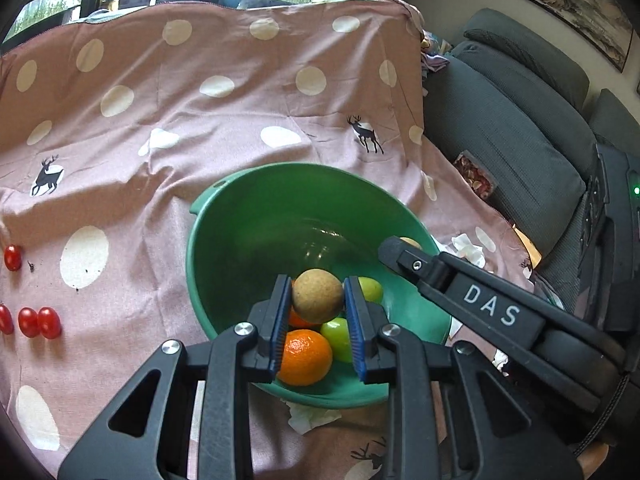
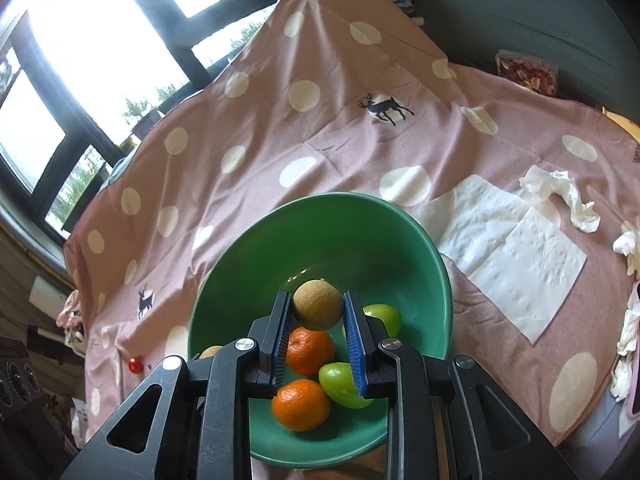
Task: Organize fruits
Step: 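Lower the tan fruit into the bowl and open the right gripper, then move the open right gripper back to the cherry tomatoes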
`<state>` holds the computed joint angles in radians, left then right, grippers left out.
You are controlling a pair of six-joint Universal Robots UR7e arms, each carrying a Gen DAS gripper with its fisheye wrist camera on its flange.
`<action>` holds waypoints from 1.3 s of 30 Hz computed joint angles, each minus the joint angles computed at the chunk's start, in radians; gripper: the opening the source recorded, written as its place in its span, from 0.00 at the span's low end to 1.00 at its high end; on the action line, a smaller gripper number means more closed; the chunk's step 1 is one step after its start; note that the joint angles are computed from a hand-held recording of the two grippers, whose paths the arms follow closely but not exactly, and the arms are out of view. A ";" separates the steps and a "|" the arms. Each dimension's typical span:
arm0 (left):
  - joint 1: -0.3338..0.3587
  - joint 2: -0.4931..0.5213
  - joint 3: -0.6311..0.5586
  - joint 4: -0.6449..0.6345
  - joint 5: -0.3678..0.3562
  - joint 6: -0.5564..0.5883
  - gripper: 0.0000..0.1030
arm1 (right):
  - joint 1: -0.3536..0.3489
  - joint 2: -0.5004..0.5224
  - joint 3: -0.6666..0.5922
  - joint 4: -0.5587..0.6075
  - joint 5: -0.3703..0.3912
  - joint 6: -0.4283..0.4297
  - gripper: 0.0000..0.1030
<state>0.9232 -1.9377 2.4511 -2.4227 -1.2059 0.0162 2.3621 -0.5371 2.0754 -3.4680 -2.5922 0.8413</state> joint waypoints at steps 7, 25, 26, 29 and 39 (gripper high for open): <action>0.016 0.028 -0.007 0.004 -0.012 0.002 0.26 | -0.018 -0.008 0.010 0.019 0.025 0.025 0.26; 0.042 0.068 -0.019 0.016 -0.036 0.009 0.26 | -0.027 -0.022 0.008 0.126 0.012 0.098 0.26; 0.044 0.070 -0.020 0.018 -0.036 0.009 0.26 | -0.028 -0.023 0.008 0.130 0.014 0.100 0.26; 0.048 0.075 -0.020 0.019 -0.033 0.007 0.26 | -0.033 -0.026 0.008 0.140 0.026 0.101 0.26; 0.048 0.027 -0.020 0.030 -0.017 0.004 0.46 | -0.032 -0.028 -0.004 0.185 0.028 0.125 0.26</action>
<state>0.9715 -1.9104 2.4311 -2.3924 -1.2227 0.0206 2.3306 -0.5654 2.0717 -3.2828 -2.5641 0.9663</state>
